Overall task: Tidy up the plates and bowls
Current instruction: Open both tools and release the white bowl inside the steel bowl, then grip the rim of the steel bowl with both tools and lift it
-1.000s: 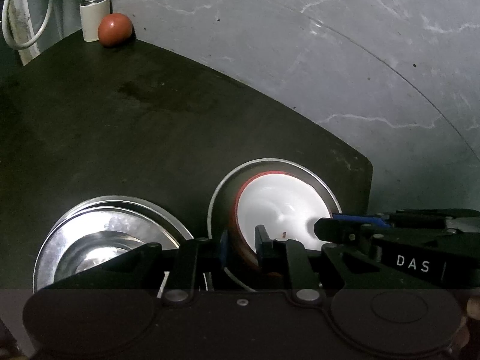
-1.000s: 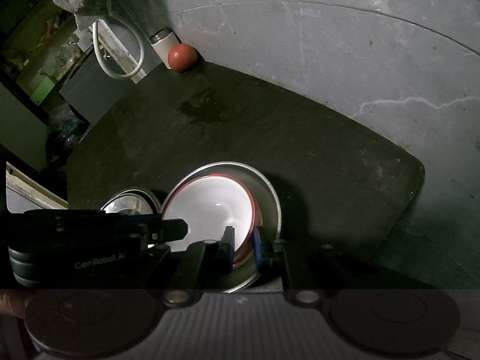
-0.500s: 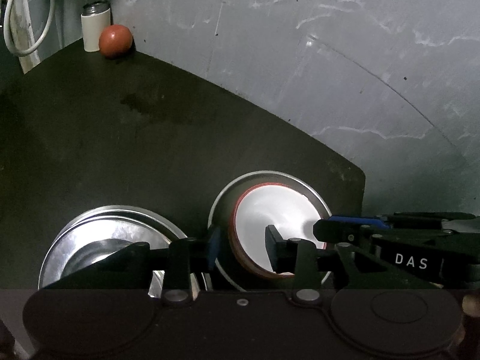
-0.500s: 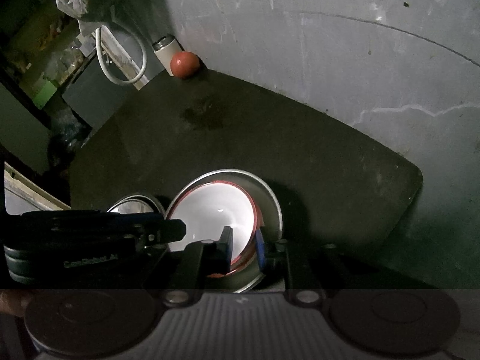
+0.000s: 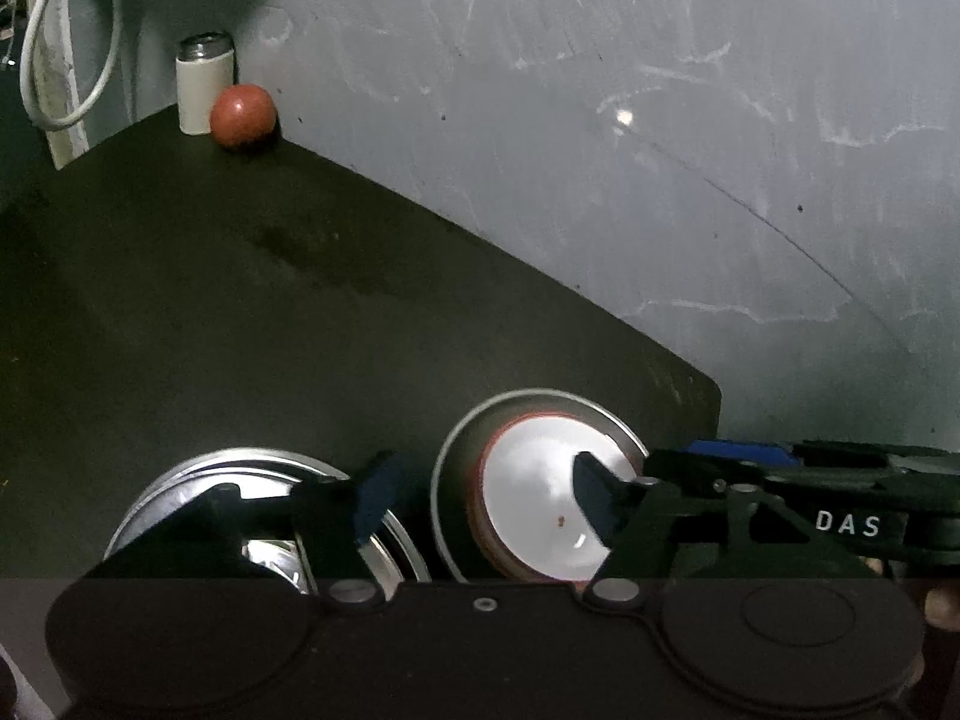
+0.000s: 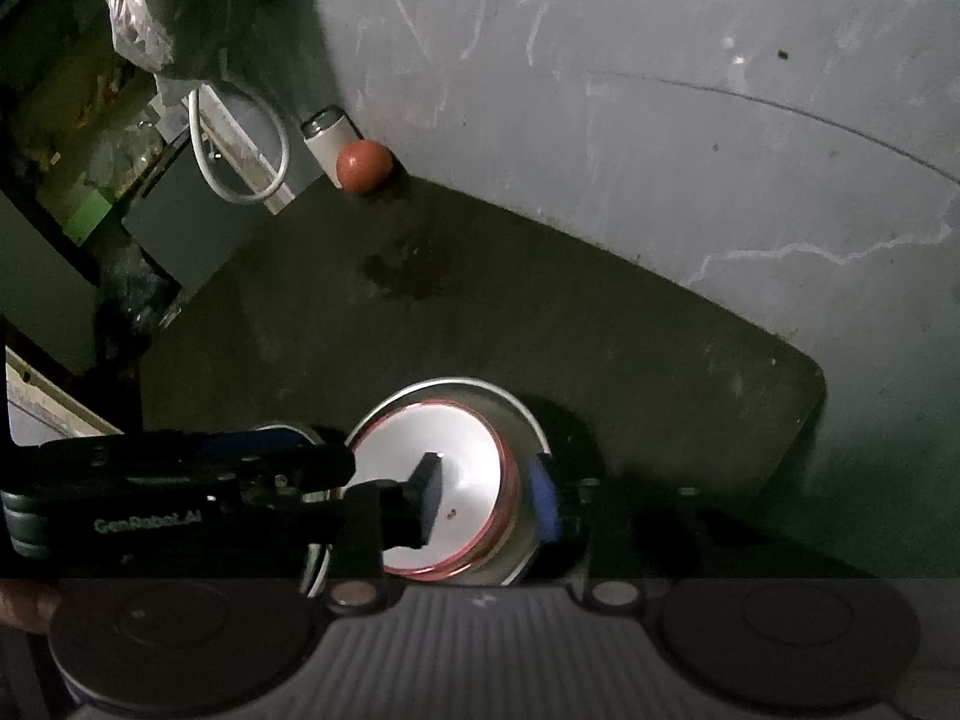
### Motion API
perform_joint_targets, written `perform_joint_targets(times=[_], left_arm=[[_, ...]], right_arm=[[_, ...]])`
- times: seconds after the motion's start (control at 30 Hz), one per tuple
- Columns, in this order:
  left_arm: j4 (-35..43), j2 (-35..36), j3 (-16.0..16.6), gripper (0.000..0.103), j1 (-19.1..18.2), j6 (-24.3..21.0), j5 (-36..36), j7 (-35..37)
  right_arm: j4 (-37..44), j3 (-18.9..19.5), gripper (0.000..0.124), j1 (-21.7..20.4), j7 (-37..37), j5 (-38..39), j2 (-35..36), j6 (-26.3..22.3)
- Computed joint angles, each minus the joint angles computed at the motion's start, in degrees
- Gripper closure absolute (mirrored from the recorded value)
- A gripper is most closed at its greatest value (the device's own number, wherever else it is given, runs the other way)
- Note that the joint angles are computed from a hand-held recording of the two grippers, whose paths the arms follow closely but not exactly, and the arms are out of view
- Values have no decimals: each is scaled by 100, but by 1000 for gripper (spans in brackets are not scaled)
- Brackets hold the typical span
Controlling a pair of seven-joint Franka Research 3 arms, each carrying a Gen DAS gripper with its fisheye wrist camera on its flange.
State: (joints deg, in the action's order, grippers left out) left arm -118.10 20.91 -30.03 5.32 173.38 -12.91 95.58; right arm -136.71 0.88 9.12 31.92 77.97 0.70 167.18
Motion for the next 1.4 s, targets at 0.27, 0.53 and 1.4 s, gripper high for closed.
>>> perform_joint_targets(times=[0.27,0.53,1.4], left_arm=[[-53,28,-145,6,182,239,-35,-118],[-25,41,103,1,16,283,314,-656],[-554,-233,583,1,-22,178,1498,-803]], right_arm=[[64,-10,62,-26,-236,322,15,4],[146,-8,35,-39,-475,613,47,50],[-255,41,21,-81,1019,-1209,196,803]])
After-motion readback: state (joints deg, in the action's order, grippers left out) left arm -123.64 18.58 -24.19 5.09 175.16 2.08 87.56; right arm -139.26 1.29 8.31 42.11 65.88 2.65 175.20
